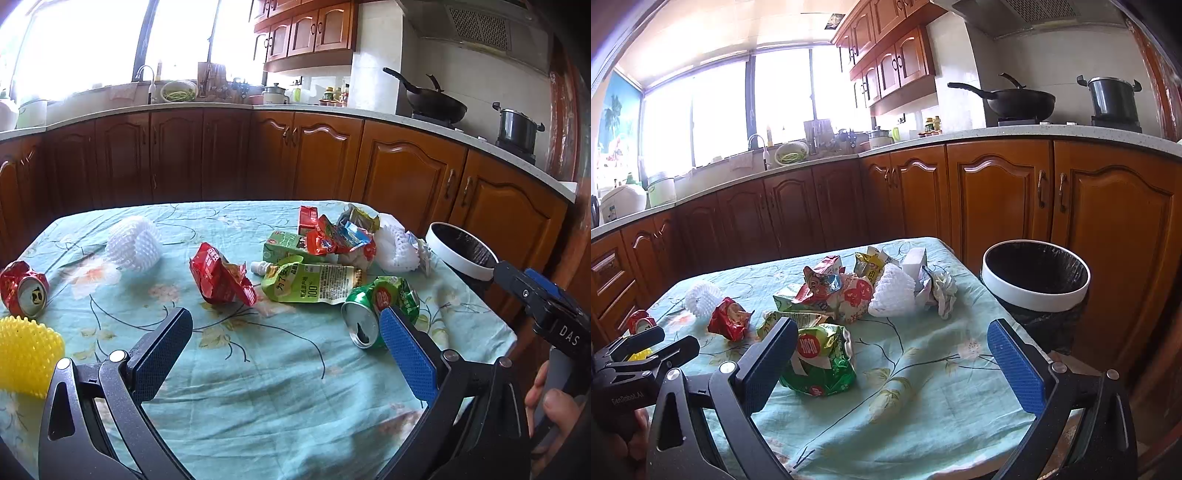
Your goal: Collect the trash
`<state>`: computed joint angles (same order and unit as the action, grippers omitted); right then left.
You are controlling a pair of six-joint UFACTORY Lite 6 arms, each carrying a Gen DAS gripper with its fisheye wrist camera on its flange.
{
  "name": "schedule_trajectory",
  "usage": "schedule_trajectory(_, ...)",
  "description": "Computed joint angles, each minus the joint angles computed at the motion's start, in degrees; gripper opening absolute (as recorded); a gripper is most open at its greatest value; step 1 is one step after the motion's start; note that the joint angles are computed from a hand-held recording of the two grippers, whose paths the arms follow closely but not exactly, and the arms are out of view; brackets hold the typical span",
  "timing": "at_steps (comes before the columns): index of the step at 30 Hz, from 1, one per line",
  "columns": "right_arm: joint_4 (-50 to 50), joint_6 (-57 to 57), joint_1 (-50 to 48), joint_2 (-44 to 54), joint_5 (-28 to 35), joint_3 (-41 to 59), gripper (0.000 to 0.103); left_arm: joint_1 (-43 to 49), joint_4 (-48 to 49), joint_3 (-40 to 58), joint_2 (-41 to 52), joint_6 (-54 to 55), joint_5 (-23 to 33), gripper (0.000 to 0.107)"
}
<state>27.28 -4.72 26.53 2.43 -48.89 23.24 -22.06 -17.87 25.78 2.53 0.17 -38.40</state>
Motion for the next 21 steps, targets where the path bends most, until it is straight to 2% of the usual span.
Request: schedule_trajectory(21,-1.5,0.9,0.3,1.3,-0.6,0.6,0.103,0.1,-2.0,1.0,1.1,1.9,-0.3,0.103)
